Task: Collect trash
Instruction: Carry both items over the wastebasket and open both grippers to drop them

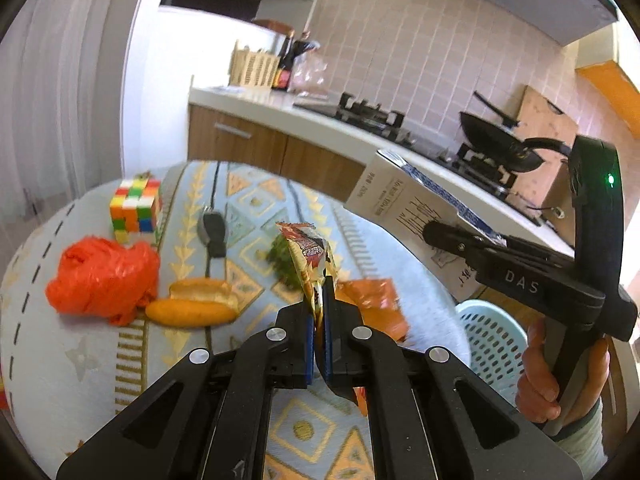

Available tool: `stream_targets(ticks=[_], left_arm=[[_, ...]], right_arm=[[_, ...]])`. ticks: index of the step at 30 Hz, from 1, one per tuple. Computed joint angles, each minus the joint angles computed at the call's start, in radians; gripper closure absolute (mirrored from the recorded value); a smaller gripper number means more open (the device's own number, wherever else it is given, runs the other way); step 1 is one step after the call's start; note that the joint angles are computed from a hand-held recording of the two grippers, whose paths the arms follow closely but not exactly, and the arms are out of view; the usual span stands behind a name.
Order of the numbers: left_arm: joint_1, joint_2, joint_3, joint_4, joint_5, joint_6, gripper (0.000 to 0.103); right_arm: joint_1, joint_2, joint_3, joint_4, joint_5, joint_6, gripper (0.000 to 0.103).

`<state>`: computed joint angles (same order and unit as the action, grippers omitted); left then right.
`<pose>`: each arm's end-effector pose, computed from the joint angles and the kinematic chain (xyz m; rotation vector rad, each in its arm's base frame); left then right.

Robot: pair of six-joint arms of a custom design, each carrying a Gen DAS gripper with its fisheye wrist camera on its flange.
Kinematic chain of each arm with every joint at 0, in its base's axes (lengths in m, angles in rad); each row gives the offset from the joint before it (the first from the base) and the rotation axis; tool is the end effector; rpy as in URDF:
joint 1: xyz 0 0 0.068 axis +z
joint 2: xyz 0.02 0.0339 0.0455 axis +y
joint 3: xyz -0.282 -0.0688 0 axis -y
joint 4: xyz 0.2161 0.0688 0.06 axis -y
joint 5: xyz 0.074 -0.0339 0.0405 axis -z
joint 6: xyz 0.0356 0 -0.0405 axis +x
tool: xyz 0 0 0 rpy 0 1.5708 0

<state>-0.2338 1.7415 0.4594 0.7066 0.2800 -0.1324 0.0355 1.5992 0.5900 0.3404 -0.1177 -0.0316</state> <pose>0.2679 -0.0739 0.1424 0.2745 2.1476 -0.5127 0.2793 0.0141 0.1766 -0.1388 2.2332 0.1339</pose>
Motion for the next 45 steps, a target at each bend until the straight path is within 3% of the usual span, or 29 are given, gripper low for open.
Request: stream_targets(ticks=[10, 15, 20, 26, 34, 41, 45], left_arm=[[-0.13, -0.115, -0.006, 0.001, 0.02, -0.017, 0.102], [-0.234, -0.092, 0.035, -0.009, -0.004, -0.015, 0.101], [-0.368, -0.024, 0.099, -0.023, -0.046, -0.015, 0.101], [-0.499, 0.119, 0.19, -0.049, -0.082, -0.006, 0.101], [-0.633, 0.344, 0.343, -0.132, -0.103, -0.006, 0.101], [-0.692, 0.457, 0.436, -0.197, -0.125, 0.003, 0.101], [-0.709, 0.506, 0.471, -0.224, -0.133, 0.001, 0.101]], right_arm=[[-0.182, -0.325, -0.141, -0.095, -0.029, -0.024, 0.07], [-0.386, -0.508, -0.19, -0.209, -0.109, -0.084, 0.07], [-0.648, -0.569, -0.22, -0.281, -0.221, -0.178, 0.07], [-0.934, -0.398, -0.257, -0.234, -0.317, -0.317, 0.07], [-1.14, -0.046, -0.248, -0.119, -0.319, -0.443, 0.07], [-1.209, 0.148, -0.269, 0.01, -0.283, -0.552, 0.069], [-1.195, 0.237, -0.244, 0.027, -0.239, -0.545, 0.069]])
